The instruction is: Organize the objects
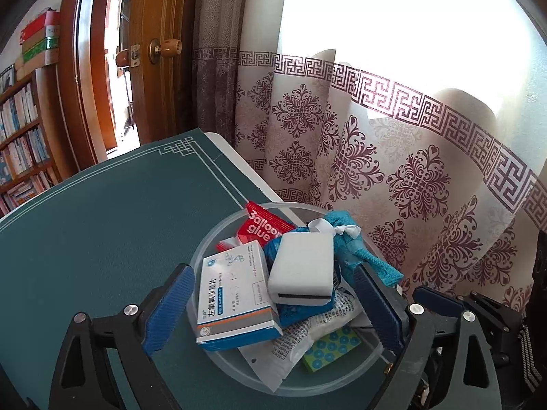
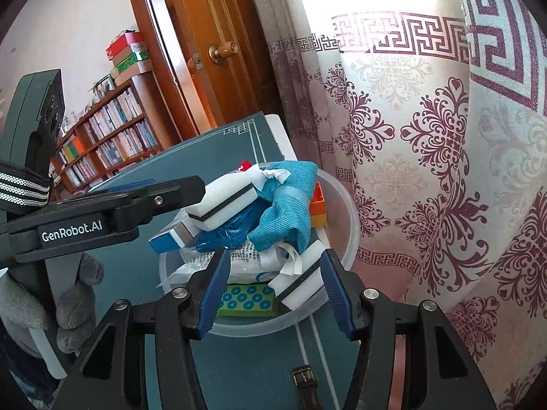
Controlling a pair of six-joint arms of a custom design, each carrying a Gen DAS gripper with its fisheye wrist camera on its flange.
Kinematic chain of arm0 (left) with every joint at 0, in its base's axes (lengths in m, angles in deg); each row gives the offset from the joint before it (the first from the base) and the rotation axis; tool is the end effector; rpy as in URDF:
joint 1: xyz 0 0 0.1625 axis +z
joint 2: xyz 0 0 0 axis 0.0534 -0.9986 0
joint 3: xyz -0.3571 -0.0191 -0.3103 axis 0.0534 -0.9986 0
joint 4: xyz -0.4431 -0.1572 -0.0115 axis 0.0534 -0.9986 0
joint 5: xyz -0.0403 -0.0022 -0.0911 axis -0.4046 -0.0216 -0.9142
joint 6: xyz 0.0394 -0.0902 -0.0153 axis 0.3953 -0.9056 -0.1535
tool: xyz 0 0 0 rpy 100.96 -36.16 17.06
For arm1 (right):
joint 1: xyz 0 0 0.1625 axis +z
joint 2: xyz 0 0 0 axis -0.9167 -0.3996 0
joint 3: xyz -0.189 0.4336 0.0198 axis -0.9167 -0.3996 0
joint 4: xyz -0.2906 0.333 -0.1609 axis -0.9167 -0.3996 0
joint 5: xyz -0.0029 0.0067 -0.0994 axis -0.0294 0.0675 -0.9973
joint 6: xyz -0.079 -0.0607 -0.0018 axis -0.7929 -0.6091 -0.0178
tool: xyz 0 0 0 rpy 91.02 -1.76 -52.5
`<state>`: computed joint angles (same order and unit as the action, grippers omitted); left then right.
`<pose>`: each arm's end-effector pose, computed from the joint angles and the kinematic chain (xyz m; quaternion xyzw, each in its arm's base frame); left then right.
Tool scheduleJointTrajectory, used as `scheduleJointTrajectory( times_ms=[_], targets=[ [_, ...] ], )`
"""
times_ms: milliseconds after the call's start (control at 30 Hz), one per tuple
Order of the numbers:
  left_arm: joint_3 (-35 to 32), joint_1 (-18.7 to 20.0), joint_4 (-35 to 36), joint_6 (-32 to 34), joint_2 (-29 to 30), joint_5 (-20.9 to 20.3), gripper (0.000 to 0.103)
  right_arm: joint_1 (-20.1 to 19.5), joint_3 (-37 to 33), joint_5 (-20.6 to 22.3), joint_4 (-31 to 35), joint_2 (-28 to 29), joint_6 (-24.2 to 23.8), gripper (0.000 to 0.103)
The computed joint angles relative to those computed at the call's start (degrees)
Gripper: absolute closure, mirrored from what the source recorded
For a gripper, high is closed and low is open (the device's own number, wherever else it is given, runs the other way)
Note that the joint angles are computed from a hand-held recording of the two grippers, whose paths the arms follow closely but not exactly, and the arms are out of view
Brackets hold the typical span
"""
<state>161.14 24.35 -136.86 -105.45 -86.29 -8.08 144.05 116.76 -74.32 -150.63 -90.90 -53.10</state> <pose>-0.3742 -0.4411 0.0038 0.1390 0.8559 -0.3869 0.3136 0.0424 -0.4413 0.2918 0.2868 -0.8979 0.2963 0.1540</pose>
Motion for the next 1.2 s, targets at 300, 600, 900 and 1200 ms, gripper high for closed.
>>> scheduleJointTrajectory(
  times_ms=[300,600,900,1200],
  targets=[
    [4.8,-4.8,19.2,-19.8,-4.3,5.2,0.000,0.0,2.6,-2.7,0.4,-3.1,-2.4,0.014],
    [4.8,-8.8,32.0,-30.7,-4.6,5.5,0.000,0.2,6.0,-5.2,-2.9,-5.2,-5.9,0.001],
    [2.6,-11.2,45.3,-42.5,-4.8,4.6,0.000,1.1,7.3,-6.2,-5.2,-6.3,-5.4,0.000],
    [1.8,-11.7,48.7,-45.2,-4.9,4.1,0.000,2.8,8.0,-7.8,-7.9,-4.7,-6.1,0.000]
  ],
)
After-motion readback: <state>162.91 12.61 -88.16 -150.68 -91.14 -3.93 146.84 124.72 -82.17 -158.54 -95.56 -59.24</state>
